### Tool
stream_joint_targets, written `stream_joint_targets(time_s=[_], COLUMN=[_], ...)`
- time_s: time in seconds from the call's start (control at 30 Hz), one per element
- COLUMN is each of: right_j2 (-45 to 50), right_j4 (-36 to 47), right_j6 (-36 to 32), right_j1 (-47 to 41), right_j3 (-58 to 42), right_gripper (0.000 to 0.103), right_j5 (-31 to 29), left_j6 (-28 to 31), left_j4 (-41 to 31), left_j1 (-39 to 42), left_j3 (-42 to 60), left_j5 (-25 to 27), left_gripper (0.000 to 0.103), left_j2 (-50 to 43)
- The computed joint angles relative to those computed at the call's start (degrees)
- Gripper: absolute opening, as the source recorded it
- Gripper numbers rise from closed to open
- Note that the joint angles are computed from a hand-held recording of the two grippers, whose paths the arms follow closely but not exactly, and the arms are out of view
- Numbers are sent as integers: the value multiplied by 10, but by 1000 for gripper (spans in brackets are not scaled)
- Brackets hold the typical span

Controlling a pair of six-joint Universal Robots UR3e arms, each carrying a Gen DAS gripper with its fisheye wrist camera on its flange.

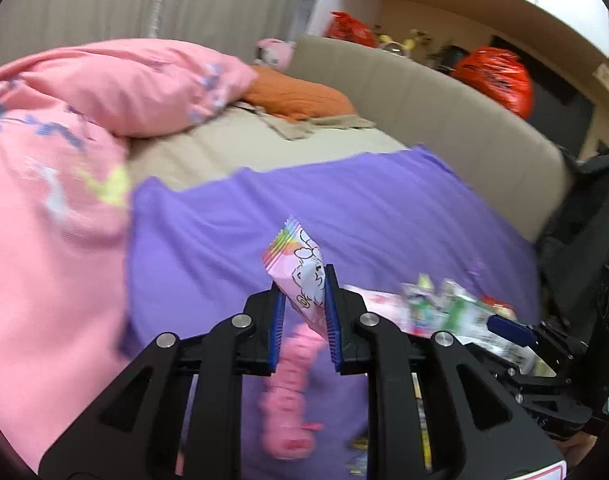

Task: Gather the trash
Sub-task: 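Grasp the pink cartoon candy wrapper with the left tool, then grasp the white-green milk carton with the right tool while the left tool holds the wrapper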

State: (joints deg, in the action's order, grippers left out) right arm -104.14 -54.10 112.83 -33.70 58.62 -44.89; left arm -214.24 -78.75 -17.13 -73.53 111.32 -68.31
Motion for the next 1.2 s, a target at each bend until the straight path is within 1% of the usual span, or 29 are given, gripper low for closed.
stream_joint_targets(time_s=[0.03, 0.07, 0.1, 0.13, 0.17, 0.2, 0.23, 0.27, 0.37, 0.43, 0.47, 0.5, 0.53, 0.6, 0.67, 0.73, 0.8, 0.87, 0.9, 0.97, 1.0, 1.07, 1.13, 1.2], right_j2=[-3, -5, -6, -7, -6, -6, -9, -20, -44, -26, -3, 27, 46, 51, 29, -15, -52, -53, -43, -16, -4, 35, 64, 82], right_j4=[-49, -115, -162, -217, -251, -282, -295, -298, -315, -286, -269, -237, -227, -239, -269, -286, -275, -211, -175, -150, -156, -172, -167, -180], right_j6=[48, 111, 151, 193, 218, 236, 232, 198, 114, 48, 34, 14, 4, -18, -45, -92, -136, -171, -187, -189, -180, -154, -139, -122], right_j1=[24, 53, 73, 93, 107, 123, 130, 132, 121, 114, 121, 129, 136, 133, 125, 95, 53, 16, -2, -9, 0, 25, 47, 73], right_j3=[30, 69, 95, 125, 140, 151, 156, 157, 154, 108, 78, 37, 18, 31, 77, 134, 161, 128, 94, 40, 27, -11, -41, -48], right_gripper=[59, 59, 59, 59, 58, 56, 56, 56, 55, 55, 55, 55, 55, 55, 56, 56, 55, 55, 55, 55, 55, 55, 55, 55], right_j5=[-8, -22, -33, -47, -60, -77, -85, -82, -77, -87, -102, -128, -156, -188, -211, -201, -174, -136, -117, -104, -109, -130, -150, -174], left_j6=[4, 13, 26, 36, 42, 44, 43, 42, 43, 42, 39, 38, 38, 34, 30, 37, 39, 39, 40, 36, 36, 35, 34, 36], left_j4=[0, 5, 6, 6, 5, 5, 7, 10, 18, 24, 27, 30, 32, 39, 47, 49, 57, 67, 71, 77, 78, 77, 78, 77], left_j1=[18, 54, 100, 130, 153, 159, 156, 151, 162, 166, 164, 161, 159, 142, 111, 102, 90, 84, 87, 82, 78, 60, 40, 33], left_j3=[-10, -28, -48, -57, -65, -67, -68, -68, -76, -80, -83, -85, -84, -83, -74, -71, -71, -76, -81, -84, -83, -76, -70, -68], left_j5=[-8, -43, -94, -128, -154, -161, -157, -152, -171, -184, -188, -194, -198, -196, -181, -187, -196, -218, -234, -246, -246, -231, -213, -207], left_gripper=[18, 18, 18, 18, 18, 18, 18, 18, 18, 18, 18, 18, 18, 18, 18, 18, 18, 18, 18, 18, 18, 19, 19, 19], left_j2=[13, 37, 63, 77, 89, 92, 92, 90, 97, 95, 93, 90, 87, 77, 56, 48, 38, 32, 32, 25, 22, 8, -4, -8])
